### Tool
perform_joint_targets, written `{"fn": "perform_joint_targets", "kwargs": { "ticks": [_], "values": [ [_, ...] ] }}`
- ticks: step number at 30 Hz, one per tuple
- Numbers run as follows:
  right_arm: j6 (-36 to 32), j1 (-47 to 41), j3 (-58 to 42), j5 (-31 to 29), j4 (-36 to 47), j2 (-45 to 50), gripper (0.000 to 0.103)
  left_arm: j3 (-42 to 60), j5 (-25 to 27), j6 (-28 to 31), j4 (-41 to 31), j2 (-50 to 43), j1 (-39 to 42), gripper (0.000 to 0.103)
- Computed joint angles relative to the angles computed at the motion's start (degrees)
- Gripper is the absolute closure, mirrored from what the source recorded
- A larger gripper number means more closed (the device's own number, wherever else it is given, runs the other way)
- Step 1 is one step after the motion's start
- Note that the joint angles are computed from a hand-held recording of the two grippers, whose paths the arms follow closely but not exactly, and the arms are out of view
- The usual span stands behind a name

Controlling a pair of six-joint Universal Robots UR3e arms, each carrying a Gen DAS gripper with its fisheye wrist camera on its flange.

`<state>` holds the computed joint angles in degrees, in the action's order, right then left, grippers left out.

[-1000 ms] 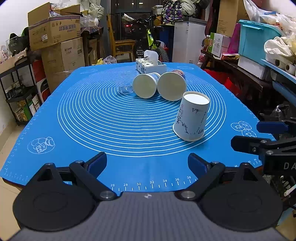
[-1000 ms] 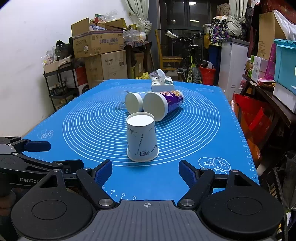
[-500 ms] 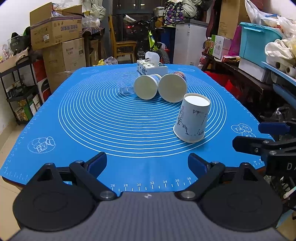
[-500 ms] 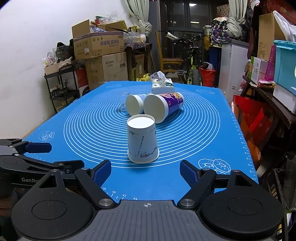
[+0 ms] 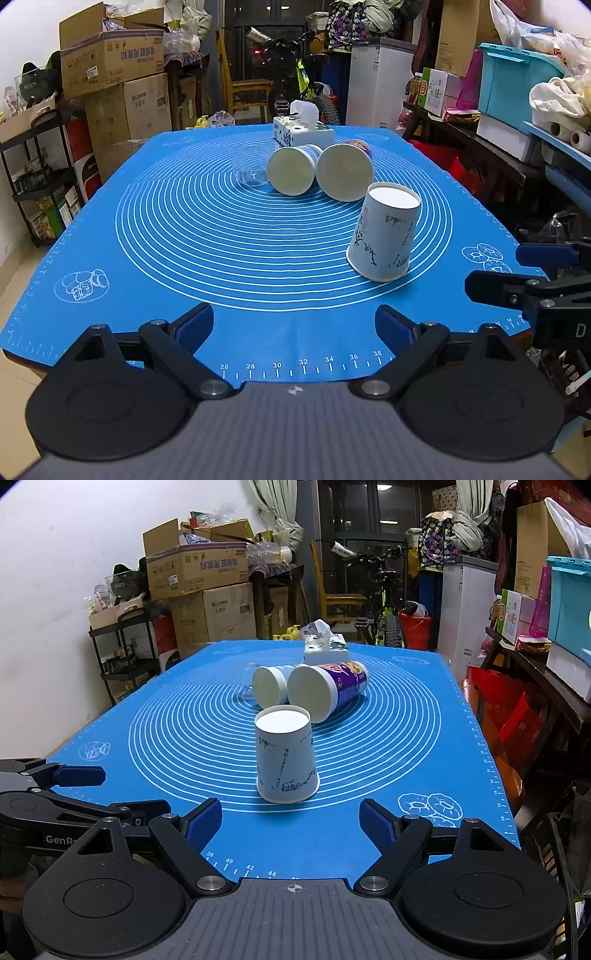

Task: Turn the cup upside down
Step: 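Open the right gripper and hold both tools still beside the cup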

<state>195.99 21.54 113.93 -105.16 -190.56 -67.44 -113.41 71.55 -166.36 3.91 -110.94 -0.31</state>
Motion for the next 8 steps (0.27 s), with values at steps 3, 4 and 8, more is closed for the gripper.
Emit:
{"fn": "perform_joint_targets", "kwargs": {
  "ticks": [3,4,8],
  "values": [
    [0.1,0.0,0.0,0.1,0.0,0.0,0.019,0.1,0.0,-0.3,-0.1,-0.1,0.0,0.009],
    [0.1,0.0,0.0,0.1,0.0,0.0,0.019,0.2,0.0,-0.3,-0.2,-0.2,0.0,0.009],
    [0.1,0.0,0.0,0.0,-0.1,0.0,0.019,0.2,-0.2,0.0,0.1,-0.3,0.0,0.009]
  ]
}}
